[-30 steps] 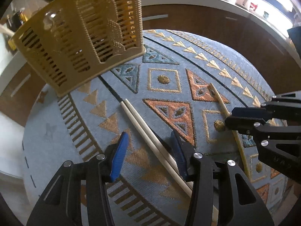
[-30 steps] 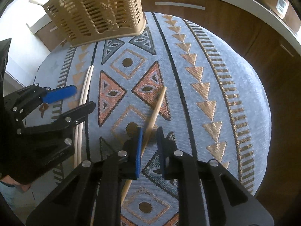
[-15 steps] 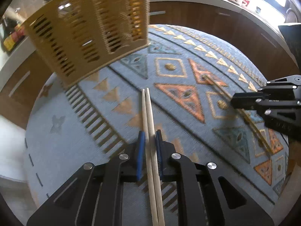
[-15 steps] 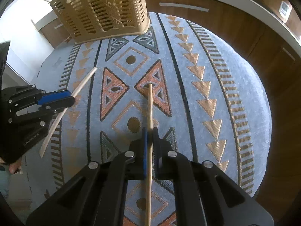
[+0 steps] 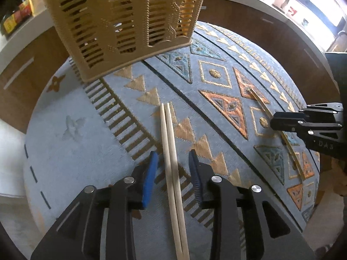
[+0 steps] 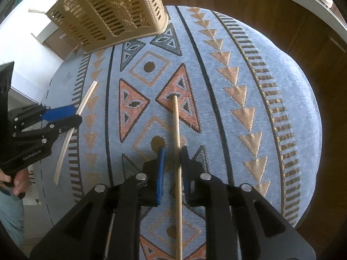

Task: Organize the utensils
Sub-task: 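Lift the chopsticks over the beige caddy with both tools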

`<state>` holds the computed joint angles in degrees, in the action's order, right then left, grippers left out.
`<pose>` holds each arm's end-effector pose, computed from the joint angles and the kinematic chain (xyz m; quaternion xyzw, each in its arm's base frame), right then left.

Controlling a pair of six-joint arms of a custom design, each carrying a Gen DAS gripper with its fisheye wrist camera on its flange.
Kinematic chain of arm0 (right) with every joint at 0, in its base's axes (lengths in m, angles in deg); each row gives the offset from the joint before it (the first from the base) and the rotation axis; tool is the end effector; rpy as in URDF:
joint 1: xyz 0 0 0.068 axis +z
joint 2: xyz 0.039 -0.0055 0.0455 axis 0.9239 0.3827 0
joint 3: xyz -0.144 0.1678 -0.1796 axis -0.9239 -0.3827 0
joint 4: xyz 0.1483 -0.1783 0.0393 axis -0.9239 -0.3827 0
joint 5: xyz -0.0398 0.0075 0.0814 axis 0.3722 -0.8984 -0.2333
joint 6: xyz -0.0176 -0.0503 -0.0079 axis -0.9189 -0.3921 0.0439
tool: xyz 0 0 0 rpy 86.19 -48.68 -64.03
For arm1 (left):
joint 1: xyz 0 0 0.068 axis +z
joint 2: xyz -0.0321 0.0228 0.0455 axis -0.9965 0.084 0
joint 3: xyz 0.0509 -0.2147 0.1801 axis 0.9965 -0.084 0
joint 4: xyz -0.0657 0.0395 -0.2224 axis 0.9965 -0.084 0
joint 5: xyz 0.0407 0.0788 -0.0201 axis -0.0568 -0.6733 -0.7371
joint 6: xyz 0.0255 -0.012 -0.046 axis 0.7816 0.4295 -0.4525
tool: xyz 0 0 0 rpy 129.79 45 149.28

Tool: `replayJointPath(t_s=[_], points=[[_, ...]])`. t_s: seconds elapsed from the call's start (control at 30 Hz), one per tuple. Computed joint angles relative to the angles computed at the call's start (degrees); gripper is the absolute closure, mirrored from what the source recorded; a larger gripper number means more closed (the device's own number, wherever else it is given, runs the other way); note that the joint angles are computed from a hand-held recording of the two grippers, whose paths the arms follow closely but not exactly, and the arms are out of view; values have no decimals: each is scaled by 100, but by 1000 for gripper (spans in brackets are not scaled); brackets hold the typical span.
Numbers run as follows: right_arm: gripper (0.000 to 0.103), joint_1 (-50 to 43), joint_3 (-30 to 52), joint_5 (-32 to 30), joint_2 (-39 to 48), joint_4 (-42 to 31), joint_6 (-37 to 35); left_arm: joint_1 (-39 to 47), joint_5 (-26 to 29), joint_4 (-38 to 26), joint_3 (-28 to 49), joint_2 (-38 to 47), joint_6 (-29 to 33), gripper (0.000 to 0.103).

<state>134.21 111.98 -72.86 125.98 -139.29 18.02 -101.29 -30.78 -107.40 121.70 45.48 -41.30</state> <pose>0.1060 0.2237 0.2681 0.1308 0.9767 0.0737 0.1531 0.2429 -0.0811 0.2655 0.4066 0.8906 -0.1292 0.1576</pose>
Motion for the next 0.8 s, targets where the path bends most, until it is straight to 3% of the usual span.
replayJointPath(t_s=[0.1,0.2,0.27,0.3,0.33,0.4,0.5,0.6,0.8], points=[[84,-177,437,-38,332,-360,-377,-333,-204,-26,81,77,49,62],[84,-199,884,46,714,-773,-634,-703,-678,110,-13,-47,75,62],[91,-160,1085,180,894,-998,-646,-855,-775,219,-154,-184,149,78],[99,-122,1162,242,970,-1066,-634,-959,-830,227,-191,-246,149,85],[100,-108,1145,276,962,-995,-698,-1026,-955,329,-276,-333,100,94],[100,-98,1175,360,989,-997,-711,-1063,-971,529,-456,-476,67,94],[100,-31,1026,438,846,-722,-737,-666,-417,693,-656,-660,103,94],[100,244,1119,673,748,-686,-557,79,458,382,-605,-821,342,94],[100,950,1329,1862,704,-578,-383,1379,2254,88,-188,-1185,363,94]])
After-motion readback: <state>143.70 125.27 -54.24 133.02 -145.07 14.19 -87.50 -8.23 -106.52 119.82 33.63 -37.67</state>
